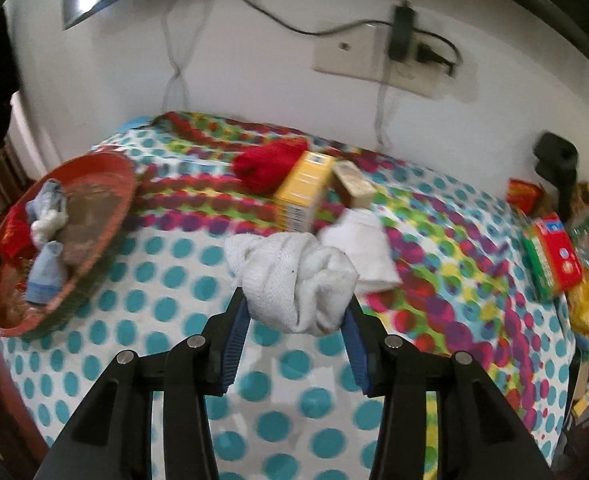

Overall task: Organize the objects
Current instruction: 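Carry the white sock into the red tray and open the right tool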

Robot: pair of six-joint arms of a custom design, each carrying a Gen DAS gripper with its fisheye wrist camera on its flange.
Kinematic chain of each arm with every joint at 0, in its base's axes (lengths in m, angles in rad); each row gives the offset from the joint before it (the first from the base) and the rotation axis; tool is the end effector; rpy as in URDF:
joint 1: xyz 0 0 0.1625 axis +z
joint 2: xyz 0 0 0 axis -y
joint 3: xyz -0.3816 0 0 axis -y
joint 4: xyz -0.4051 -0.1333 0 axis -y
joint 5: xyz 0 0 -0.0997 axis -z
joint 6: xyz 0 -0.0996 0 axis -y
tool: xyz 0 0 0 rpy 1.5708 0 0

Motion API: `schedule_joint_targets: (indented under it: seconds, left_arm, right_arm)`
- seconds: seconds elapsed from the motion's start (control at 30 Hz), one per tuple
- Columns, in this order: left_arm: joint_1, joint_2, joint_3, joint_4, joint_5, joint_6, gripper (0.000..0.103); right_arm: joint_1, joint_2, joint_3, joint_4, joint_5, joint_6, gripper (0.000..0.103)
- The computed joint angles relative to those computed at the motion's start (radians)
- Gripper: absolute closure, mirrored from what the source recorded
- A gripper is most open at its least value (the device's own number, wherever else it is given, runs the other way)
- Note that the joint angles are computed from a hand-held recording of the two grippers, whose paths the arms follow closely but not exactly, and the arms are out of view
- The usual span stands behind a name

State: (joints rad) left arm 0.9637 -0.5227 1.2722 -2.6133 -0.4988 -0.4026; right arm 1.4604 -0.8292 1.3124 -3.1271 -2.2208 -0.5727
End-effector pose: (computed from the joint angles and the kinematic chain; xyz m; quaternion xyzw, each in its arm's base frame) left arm -0.2388 -0.7308 0.0602 0.0127 0.8537 -0.3542 0.3815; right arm -0.0083 -0.7373 0.3054 0.0277 -0.8302 0.3645 0.4208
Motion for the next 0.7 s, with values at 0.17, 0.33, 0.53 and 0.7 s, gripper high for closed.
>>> schedule_joint_targets:
  seconds: [0.17, 0.33, 0.53, 0.7]
  left_arm:
    - [0.003, -0.007, 0.005, 0.007, -0.004, -0.02, 0.05]
    - [0.009, -0.013, 0.005, 0.039, 0.009, -0.058, 0.05]
    - [0.018, -0.025, 0.011, 0.076, 0.026, -0.112, 0.05]
    - [0.02, -0.036, 0.023, 0.065, 0.029, -0.127, 0.05]
  right_arm:
    - [0.044, 0.048, -0.037, 0.03, -0.011, -0.004, 0.06]
    - [0.069, 0.079, -0.081, 0.08, -0.003, -0.006, 0.06]
    - [0.104, 0.132, -0.145, 0.141, 0.012, -0.018, 0.06]
    - [0.128, 0.185, -0.215, 0.202, 0.028, -0.01, 0.06]
